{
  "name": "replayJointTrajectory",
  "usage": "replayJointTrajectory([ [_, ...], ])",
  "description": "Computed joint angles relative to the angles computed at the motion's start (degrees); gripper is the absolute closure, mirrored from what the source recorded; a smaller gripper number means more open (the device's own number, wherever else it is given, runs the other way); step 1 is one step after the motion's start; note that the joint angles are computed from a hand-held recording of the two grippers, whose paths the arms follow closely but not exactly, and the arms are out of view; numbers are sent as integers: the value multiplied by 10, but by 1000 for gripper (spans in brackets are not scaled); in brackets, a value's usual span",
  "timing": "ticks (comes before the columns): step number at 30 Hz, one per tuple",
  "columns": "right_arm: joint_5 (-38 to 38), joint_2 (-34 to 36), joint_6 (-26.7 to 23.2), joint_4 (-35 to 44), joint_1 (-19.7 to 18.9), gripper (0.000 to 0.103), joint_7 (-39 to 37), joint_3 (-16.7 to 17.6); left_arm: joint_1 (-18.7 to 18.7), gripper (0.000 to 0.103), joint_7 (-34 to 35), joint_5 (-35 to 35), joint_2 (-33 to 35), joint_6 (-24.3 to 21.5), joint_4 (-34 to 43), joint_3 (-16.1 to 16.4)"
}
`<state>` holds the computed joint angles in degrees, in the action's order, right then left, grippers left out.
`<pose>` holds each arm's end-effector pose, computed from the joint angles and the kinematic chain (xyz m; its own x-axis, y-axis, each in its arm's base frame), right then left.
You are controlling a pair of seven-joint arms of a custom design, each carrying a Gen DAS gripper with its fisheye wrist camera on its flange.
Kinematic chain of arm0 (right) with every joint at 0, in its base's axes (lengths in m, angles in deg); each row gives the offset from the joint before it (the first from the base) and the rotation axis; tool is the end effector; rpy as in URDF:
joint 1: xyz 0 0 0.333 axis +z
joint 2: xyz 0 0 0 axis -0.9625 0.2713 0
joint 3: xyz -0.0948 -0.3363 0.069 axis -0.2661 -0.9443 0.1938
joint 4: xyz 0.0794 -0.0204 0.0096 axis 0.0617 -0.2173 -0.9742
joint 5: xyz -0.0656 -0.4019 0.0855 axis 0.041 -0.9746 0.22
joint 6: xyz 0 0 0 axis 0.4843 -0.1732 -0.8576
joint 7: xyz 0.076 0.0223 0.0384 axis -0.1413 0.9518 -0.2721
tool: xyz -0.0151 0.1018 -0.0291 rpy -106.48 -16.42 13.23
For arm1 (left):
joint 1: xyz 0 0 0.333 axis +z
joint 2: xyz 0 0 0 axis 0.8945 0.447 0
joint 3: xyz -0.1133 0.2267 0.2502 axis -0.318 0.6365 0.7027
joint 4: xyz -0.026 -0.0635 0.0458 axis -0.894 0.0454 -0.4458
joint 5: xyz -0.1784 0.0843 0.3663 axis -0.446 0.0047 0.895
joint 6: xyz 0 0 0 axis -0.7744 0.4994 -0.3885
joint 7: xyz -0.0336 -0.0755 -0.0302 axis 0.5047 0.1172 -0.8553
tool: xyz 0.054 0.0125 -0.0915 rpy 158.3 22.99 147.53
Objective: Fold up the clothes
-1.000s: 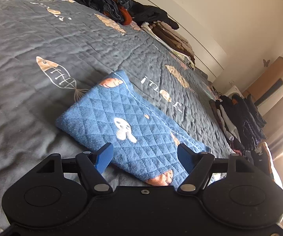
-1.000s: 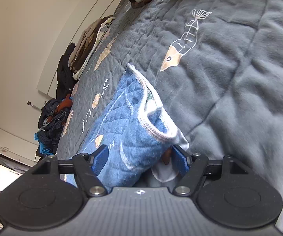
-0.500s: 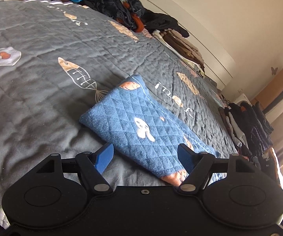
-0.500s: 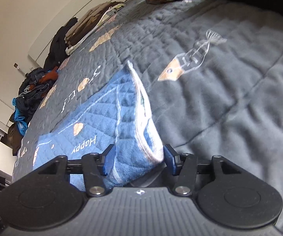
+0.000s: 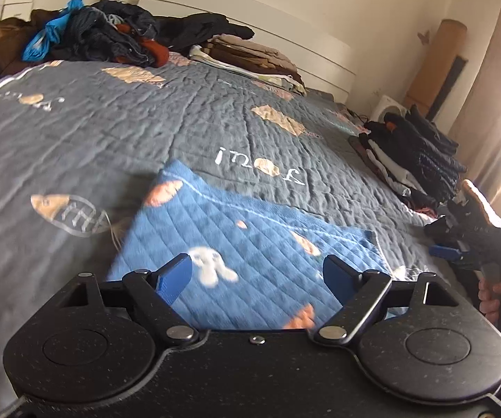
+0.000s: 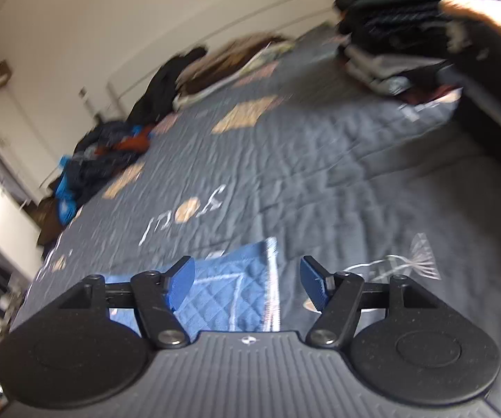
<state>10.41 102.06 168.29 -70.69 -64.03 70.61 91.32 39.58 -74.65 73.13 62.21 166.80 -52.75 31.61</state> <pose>0.7365 0.1919 0.5438 0.1513 -0.8599 -0.4875 -0.7113 0.2477 -0.6578 0.6149 -0.3911 0.5841 -0.0083 -0.9420 0.3355 -0.5849 -0.2675 -0.7657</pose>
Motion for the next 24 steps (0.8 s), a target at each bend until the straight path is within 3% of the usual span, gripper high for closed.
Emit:
replayJointTrajectory([
  [2, -11, 38, -59, 55, -7, 36, -8, 1, 23, 21, 69, -38, 16, -21, 26, -11],
  [7, -56, 108, -121, 147, 5, 36, 22, -15, 74, 22, 240, -158, 78, -61, 103, -35],
  [14, -55, 122, -123, 161, -2, 36, 2, -4, 161, 22, 469, -357, 163, -58, 180, -113],
  [17, -38, 130, -113, 171, -8, 36, 3, 5, 189, 22, 549, -434, 208, -99, 237, -151],
  [22, -36, 141, -112, 186, -5, 36, 11, 5, 191, 23, 623, -506, 273, -171, 330, -163],
  [24, -42, 149, -118, 198, -2, 36, 17, 2, 184, 23, 638, -523, 287, -175, 346, -154],
])
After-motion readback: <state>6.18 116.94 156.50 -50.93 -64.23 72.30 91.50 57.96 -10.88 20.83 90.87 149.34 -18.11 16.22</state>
